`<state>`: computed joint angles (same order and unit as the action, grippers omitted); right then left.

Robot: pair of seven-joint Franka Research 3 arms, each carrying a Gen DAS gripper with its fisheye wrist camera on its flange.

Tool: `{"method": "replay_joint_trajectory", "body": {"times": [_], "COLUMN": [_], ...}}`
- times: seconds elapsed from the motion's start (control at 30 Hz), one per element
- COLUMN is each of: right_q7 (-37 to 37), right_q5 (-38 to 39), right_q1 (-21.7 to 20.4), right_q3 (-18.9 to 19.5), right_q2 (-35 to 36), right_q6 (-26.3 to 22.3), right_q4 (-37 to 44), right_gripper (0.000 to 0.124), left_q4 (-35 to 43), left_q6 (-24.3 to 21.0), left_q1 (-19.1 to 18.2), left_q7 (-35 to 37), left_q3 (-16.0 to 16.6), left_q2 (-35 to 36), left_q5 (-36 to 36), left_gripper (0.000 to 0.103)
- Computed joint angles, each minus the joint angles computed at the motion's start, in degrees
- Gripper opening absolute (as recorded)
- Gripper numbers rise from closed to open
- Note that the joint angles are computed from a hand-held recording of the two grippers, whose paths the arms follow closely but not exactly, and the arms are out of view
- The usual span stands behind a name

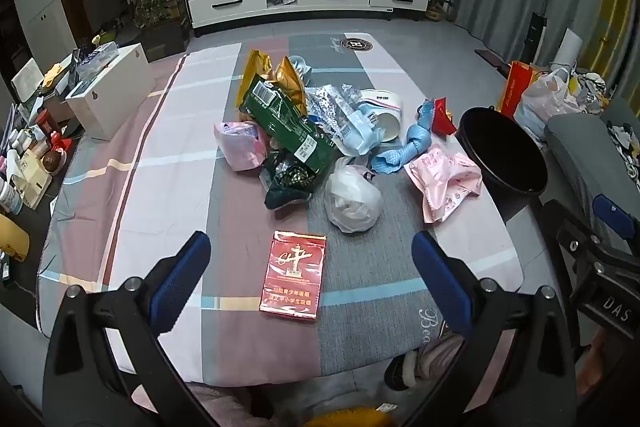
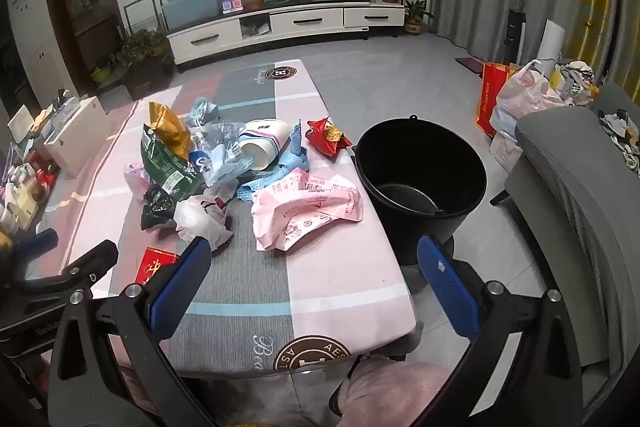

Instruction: Collect trash

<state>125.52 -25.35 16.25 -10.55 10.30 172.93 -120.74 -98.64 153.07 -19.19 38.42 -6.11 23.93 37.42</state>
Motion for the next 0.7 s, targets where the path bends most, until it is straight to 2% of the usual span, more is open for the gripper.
{"method": "replay_joint_trajectory", "body": {"times": [0.7], "right_q7": [-0.1], "right_q5": [0.2], "right_q1": [-0.4], "right_q3": [0.0], "right_q2": [-0.3], "right_q6": [0.2], "right_q4": [-0.5], "right_gripper": [0.100], "left_q4": [1.2], "left_q6": [-1.1], "left_q1": [-0.9], "left_q7": [0.0], "left_q3": [0.1], "left_q2": [0.6], "left_q5": [1.1], "left_gripper": [0.100]}}
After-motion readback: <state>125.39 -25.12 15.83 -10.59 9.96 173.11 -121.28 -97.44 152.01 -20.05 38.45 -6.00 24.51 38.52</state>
